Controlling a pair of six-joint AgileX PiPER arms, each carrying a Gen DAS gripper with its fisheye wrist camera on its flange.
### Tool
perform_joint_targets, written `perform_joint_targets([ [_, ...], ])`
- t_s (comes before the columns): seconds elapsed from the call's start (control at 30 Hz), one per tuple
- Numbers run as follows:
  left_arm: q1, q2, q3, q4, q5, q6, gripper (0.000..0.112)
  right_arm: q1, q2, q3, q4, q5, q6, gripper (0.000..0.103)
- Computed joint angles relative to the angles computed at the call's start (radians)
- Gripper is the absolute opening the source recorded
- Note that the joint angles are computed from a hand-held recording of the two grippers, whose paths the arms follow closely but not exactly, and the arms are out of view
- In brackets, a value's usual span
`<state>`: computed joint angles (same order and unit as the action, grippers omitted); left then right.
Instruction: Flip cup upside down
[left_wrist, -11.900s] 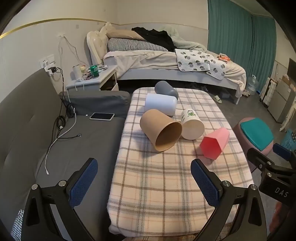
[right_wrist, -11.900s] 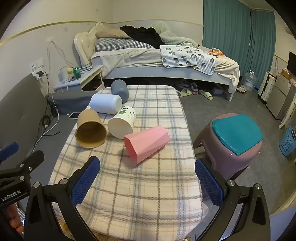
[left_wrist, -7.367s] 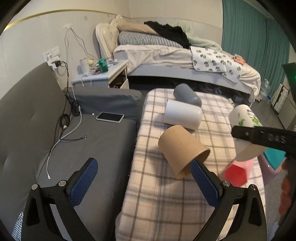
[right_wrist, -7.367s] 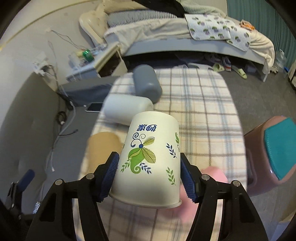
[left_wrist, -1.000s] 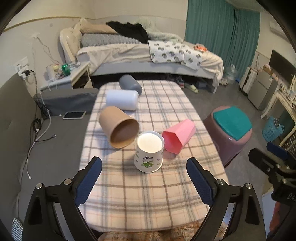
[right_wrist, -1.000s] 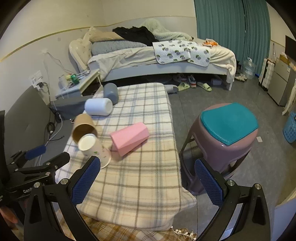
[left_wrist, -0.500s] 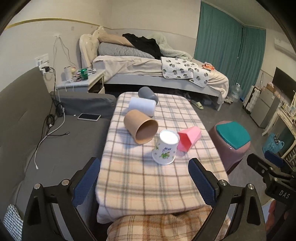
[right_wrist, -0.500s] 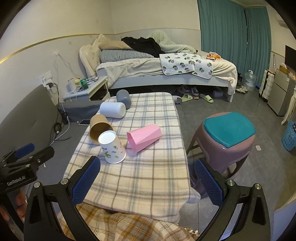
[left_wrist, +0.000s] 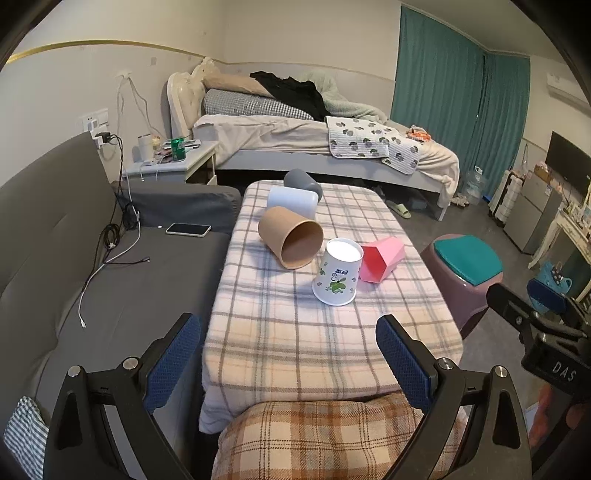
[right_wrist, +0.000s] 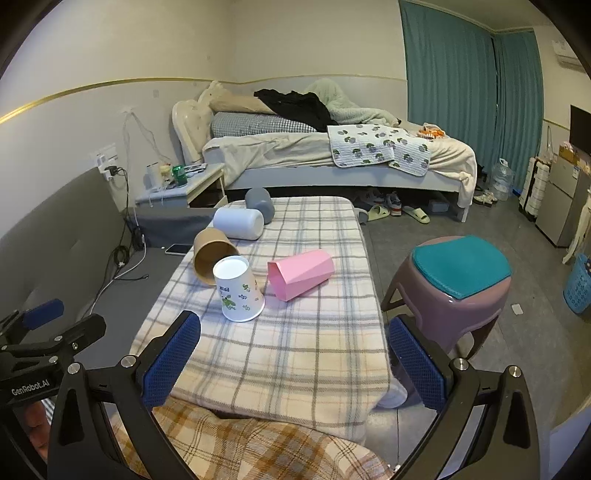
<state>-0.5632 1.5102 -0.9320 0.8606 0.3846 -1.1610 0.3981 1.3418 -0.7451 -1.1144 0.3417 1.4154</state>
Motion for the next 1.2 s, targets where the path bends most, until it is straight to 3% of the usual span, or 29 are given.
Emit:
perform_joint_targets([
  [0.8,-0.027,-0.007,-0.021,0.020,0.066,-0.042,0.099,0.029,-0.003,-0.006,0.043,0.007,-0.062,0.102],
  [1.2,-0.017,-0.003,-0.011,0.035,0.055,-0.065,0.099,0.033,0.016,-0.007,0.038,0.012,-0.062,0.102],
])
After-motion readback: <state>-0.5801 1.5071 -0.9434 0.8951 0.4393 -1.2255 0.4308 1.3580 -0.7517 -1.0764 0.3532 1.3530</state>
